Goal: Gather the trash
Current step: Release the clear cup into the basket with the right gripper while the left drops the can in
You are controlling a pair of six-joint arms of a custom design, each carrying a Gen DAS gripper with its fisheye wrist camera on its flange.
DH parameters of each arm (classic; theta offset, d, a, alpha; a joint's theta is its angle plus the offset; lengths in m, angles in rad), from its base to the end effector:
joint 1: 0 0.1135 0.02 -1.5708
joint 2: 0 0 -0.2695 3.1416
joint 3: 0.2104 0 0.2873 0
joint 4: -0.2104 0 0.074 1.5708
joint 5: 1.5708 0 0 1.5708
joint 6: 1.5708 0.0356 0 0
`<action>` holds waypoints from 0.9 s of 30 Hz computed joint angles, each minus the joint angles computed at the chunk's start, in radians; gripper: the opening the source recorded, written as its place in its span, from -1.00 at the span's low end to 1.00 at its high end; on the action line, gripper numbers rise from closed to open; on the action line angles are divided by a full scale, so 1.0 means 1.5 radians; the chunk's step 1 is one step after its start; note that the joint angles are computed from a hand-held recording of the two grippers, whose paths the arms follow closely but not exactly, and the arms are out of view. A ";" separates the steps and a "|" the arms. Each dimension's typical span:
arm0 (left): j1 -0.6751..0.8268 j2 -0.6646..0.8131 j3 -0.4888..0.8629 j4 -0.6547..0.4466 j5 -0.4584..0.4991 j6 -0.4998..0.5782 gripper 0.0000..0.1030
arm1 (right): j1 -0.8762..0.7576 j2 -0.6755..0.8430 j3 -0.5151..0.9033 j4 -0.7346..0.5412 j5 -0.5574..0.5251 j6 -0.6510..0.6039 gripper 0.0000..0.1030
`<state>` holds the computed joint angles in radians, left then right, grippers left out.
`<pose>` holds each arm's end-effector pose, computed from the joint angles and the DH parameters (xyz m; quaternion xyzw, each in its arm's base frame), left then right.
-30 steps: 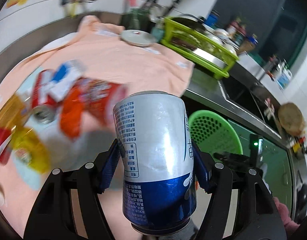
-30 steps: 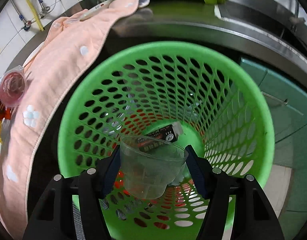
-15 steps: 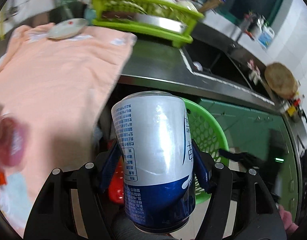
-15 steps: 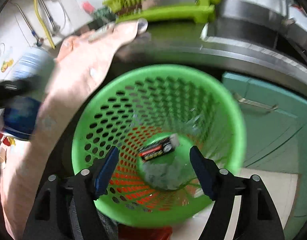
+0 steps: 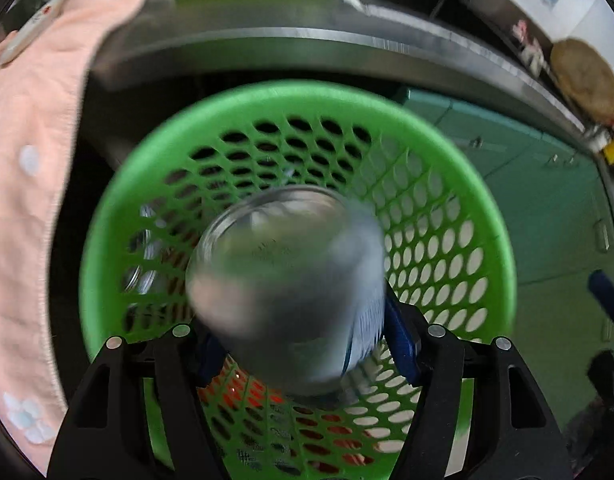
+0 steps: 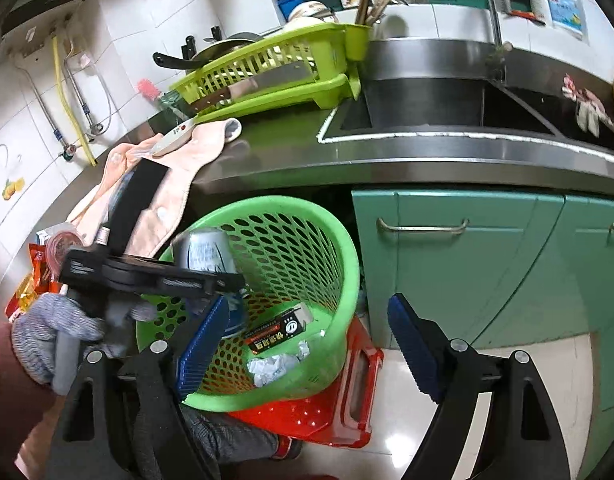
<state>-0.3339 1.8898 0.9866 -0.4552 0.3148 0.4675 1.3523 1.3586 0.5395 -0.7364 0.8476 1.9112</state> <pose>0.3255 -0.1246 0.0805 0.3984 0.8978 -0.1485 0.1149 0.0695 0.1899 0.1151 0.2544 0.8753 0.0320 0.4100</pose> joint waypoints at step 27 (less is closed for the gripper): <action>-0.045 0.130 0.026 0.007 -0.075 -0.037 0.28 | -0.037 0.012 -0.022 0.120 0.001 -0.074 0.53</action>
